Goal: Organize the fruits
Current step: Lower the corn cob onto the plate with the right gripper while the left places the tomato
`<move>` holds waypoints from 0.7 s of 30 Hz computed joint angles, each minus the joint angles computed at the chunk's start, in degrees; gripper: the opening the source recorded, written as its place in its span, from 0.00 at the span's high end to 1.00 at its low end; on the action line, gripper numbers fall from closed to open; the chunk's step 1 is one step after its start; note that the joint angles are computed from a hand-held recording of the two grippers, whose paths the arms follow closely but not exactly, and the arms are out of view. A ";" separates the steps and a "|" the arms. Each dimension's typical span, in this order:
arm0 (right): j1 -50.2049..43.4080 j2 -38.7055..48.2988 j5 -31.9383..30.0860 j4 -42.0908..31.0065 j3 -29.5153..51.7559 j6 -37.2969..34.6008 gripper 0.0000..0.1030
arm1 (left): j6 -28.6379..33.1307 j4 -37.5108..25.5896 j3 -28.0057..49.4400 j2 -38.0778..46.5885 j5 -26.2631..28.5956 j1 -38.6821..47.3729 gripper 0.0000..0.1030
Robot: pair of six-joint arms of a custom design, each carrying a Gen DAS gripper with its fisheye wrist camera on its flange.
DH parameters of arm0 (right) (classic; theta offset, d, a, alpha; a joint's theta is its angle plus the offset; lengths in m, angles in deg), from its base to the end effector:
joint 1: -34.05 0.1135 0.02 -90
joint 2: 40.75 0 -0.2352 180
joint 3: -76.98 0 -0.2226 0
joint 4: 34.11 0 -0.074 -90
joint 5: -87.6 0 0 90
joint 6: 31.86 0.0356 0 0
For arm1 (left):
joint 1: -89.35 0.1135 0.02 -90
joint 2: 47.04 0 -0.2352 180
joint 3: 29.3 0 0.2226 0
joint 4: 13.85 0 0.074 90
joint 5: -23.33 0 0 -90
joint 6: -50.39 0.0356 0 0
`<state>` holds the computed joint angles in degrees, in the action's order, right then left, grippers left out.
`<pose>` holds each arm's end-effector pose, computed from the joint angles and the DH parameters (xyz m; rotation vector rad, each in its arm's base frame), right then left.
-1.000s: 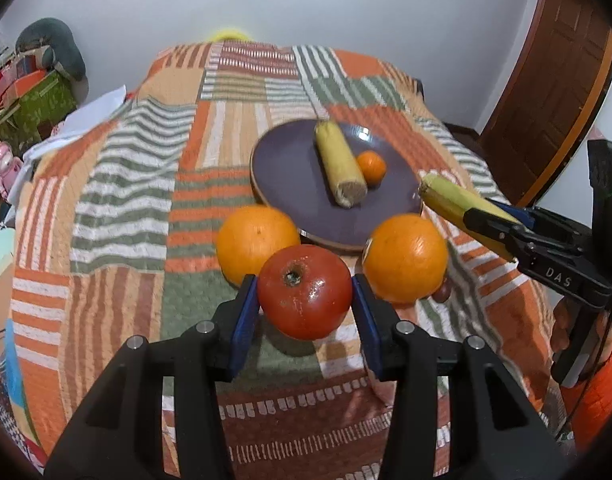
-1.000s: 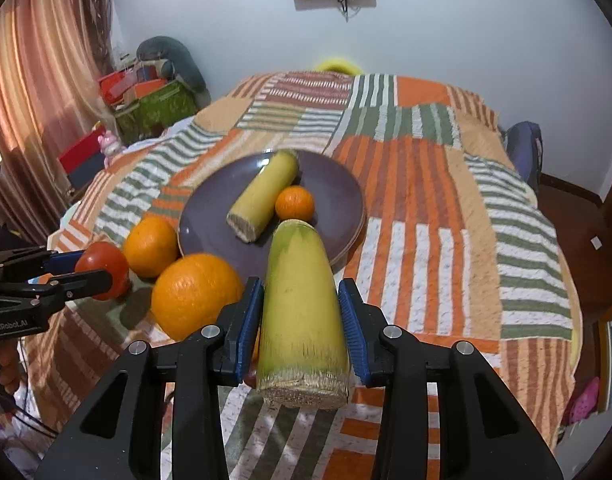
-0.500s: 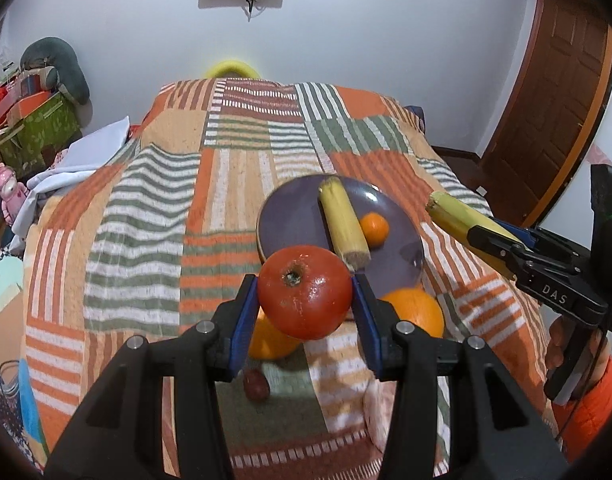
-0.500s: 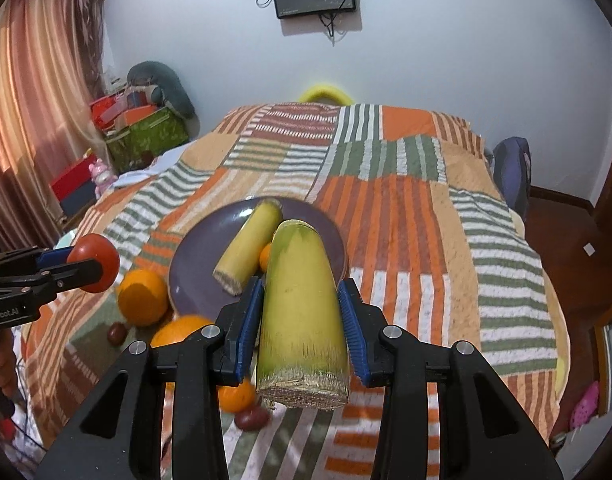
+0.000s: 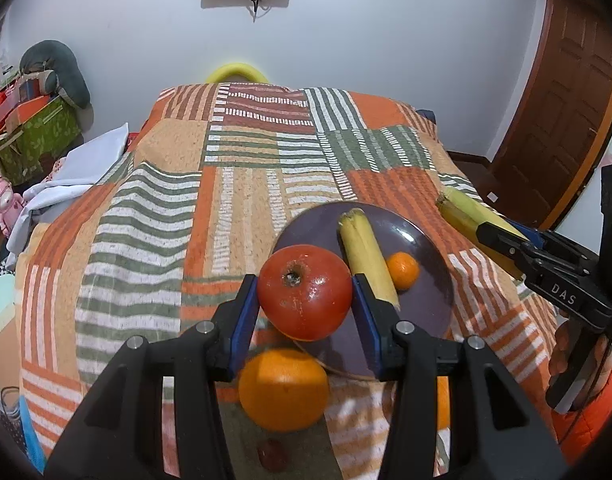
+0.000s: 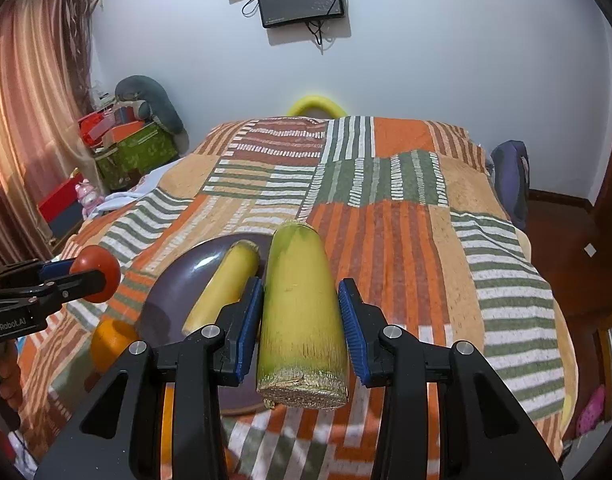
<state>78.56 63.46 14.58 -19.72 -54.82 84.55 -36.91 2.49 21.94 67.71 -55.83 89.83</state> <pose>0.2091 0.1909 0.0852 -0.2071 2.2693 0.3161 0.2919 -0.0043 0.0480 0.1348 2.3804 -0.2000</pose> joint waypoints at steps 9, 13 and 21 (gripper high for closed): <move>-2.19 8.15 -2.35 0.74 6.31 -2.12 0.65 | -0.67 -6.94 14.27 10.42 -0.97 -1.20 0.55; -2.73 10.98 -3.44 0.94 8.32 -2.85 0.65 | -2.12 -10.07 19.79 14.28 0.06 -1.71 0.55; -3.10 14.83 -4.93 -1.31 12.14 -4.16 0.65 | -2.70 -15.27 27.86 19.90 -2.24 -4.01 0.55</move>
<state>75.46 78.29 9.64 -21.03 -42.67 80.38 -39.61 -12.78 49.80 87.61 -58.08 85.82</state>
